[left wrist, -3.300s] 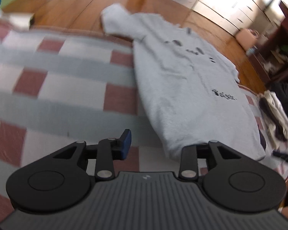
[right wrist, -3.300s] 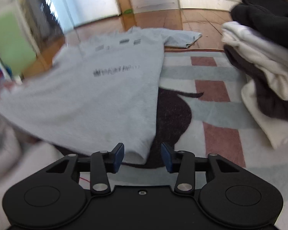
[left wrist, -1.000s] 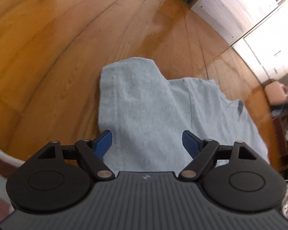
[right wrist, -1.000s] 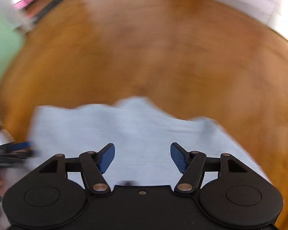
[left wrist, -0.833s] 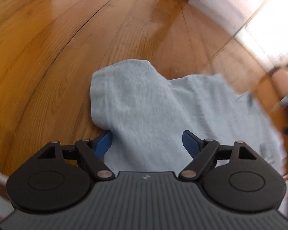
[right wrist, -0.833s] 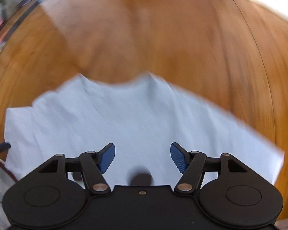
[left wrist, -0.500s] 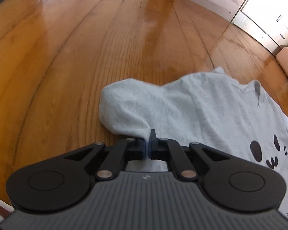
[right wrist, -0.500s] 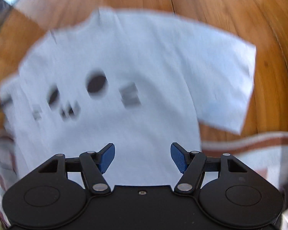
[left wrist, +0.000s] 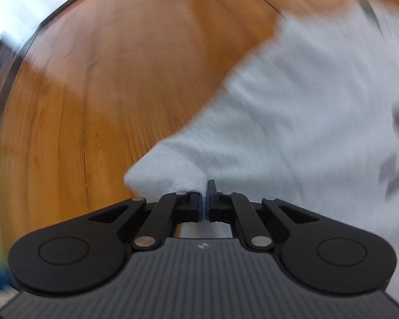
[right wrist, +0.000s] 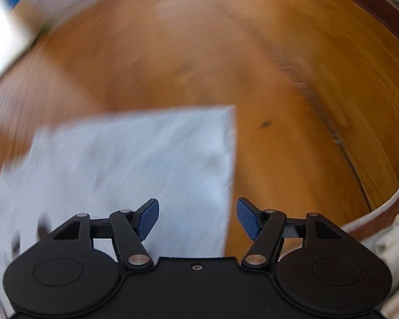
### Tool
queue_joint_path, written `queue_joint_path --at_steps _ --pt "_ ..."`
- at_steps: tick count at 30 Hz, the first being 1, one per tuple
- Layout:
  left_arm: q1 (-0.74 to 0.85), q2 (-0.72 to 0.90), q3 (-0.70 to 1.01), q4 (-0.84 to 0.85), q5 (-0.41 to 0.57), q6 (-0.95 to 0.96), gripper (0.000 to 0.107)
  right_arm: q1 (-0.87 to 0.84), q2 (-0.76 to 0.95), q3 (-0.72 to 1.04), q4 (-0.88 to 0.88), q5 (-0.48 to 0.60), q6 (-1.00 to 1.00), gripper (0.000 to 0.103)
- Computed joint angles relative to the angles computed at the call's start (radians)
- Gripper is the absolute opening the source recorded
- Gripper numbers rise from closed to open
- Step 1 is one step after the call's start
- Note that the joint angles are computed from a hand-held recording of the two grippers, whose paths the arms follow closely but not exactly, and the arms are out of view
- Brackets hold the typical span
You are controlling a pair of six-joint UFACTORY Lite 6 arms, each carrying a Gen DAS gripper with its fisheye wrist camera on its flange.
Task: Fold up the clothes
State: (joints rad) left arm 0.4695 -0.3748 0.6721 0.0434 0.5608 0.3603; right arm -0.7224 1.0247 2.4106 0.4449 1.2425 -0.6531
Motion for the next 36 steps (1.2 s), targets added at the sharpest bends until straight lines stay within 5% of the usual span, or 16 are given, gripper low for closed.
queue_joint_path --at_steps 4,8,9,10,12,16,19,24,27,31,36 --pt "0.080 -0.001 -0.031 -0.138 -0.059 0.110 0.003 0.006 0.084 0.034 0.094 -0.081 0.037 0.080" --pt "0.115 -0.053 -0.070 -0.197 -0.079 0.200 0.003 0.068 -0.081 -0.326 0.198 -0.292 -0.210 0.085" --pt "0.126 -0.070 -0.080 -0.211 -0.080 0.228 0.003 0.093 -0.137 -0.430 0.209 -0.381 -0.298 0.071" --pt "0.136 -0.075 -0.076 -0.233 -0.071 0.249 0.003 0.117 -0.183 -0.516 0.216 -0.464 -0.384 0.015" --pt "0.203 -0.027 -0.025 -0.377 -0.046 0.385 0.003 0.143 -0.272 -0.674 0.324 -0.631 -0.584 0.004" --pt "0.270 0.087 0.047 -0.547 -0.043 0.508 0.003 0.132 -0.343 -0.756 0.673 -0.720 -0.956 0.004" --pt "0.236 0.076 -0.005 -0.502 -0.133 0.517 0.003 0.155 -0.375 -0.795 0.744 -0.729 -1.109 0.003" --pt "0.222 -0.010 -0.160 -0.556 -0.299 0.688 0.003 0.172 -0.352 -0.758 0.688 -0.751 -1.062 0.003" --pt "0.253 0.044 -0.144 -0.602 -0.309 0.651 0.003 0.155 -0.358 -0.763 0.676 -0.755 -1.096 0.003" --pt "0.201 -0.075 -0.187 -0.681 -0.323 0.723 0.003 0.095 -0.381 -0.746 0.688 -0.687 -1.154 0.003" --pt "0.168 0.045 -0.129 -0.391 -0.340 0.356 0.003 0.106 -0.303 -0.626 0.585 -0.663 -1.021 0.003"
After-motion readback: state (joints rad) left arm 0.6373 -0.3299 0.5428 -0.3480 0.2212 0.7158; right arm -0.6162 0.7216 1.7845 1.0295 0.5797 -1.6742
